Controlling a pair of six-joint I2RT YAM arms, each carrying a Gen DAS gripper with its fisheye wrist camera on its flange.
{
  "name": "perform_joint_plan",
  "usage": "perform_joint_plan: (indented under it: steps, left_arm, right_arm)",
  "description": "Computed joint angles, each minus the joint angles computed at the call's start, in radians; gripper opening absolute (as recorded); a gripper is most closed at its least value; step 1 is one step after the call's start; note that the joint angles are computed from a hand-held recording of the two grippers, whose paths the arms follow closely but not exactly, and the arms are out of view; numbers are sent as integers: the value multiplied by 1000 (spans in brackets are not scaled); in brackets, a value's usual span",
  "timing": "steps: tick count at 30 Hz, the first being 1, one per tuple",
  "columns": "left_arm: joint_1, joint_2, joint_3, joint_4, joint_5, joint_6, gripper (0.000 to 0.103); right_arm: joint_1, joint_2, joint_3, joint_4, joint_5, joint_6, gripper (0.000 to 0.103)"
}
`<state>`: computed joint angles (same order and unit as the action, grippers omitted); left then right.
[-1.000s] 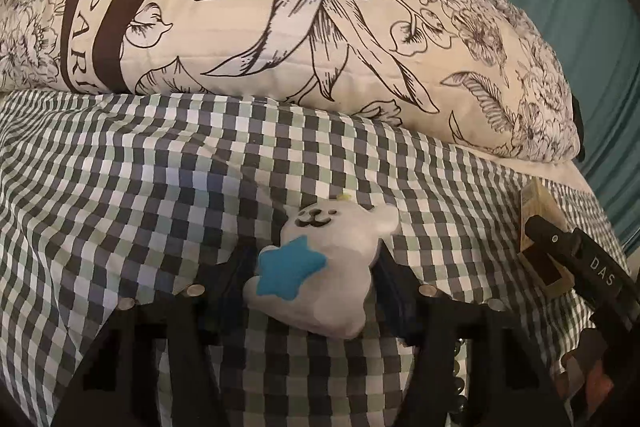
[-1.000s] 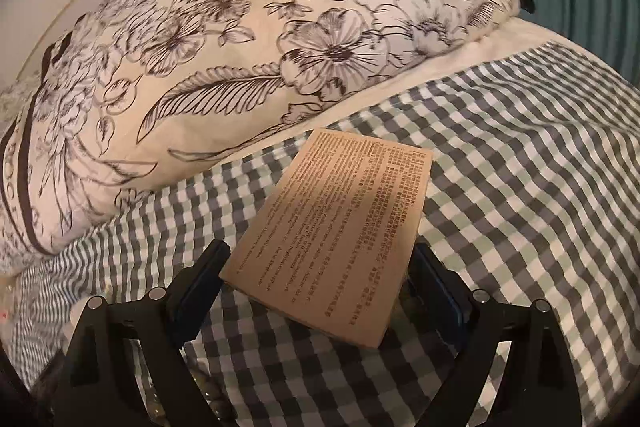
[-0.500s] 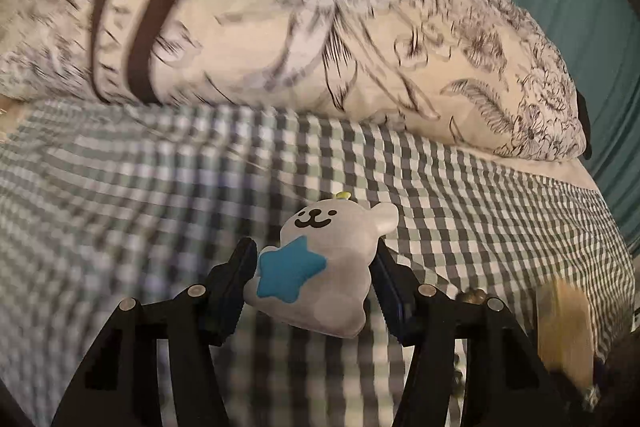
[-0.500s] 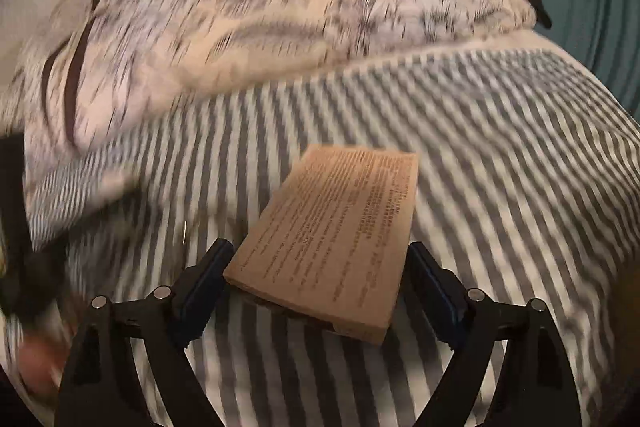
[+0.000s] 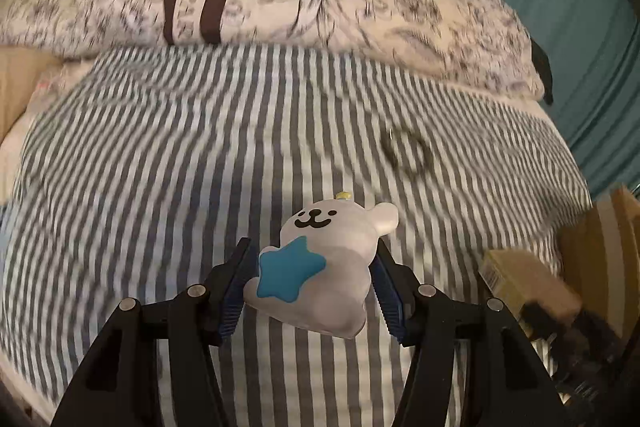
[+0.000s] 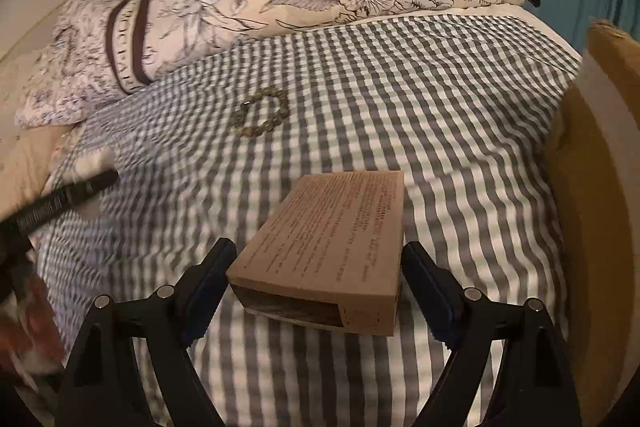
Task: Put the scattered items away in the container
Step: 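Carry the wooden block and plush toy over the cardboard box with both tools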
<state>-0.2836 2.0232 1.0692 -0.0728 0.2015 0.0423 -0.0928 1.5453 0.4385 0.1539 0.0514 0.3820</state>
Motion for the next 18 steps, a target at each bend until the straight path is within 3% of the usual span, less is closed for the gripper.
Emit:
perform_joint_plan:
  steps: [10, 18]
  left_arm:
    - [-28, -222, -242, 19, -13, -6, 58]
    - [-79, -357, -275, -38, -26, -14, 58]
  right_arm:
    - [49, -470, -175, -229, 13, 30, 82]
    - [53, -765, -198, -454, 11, 36, 82]
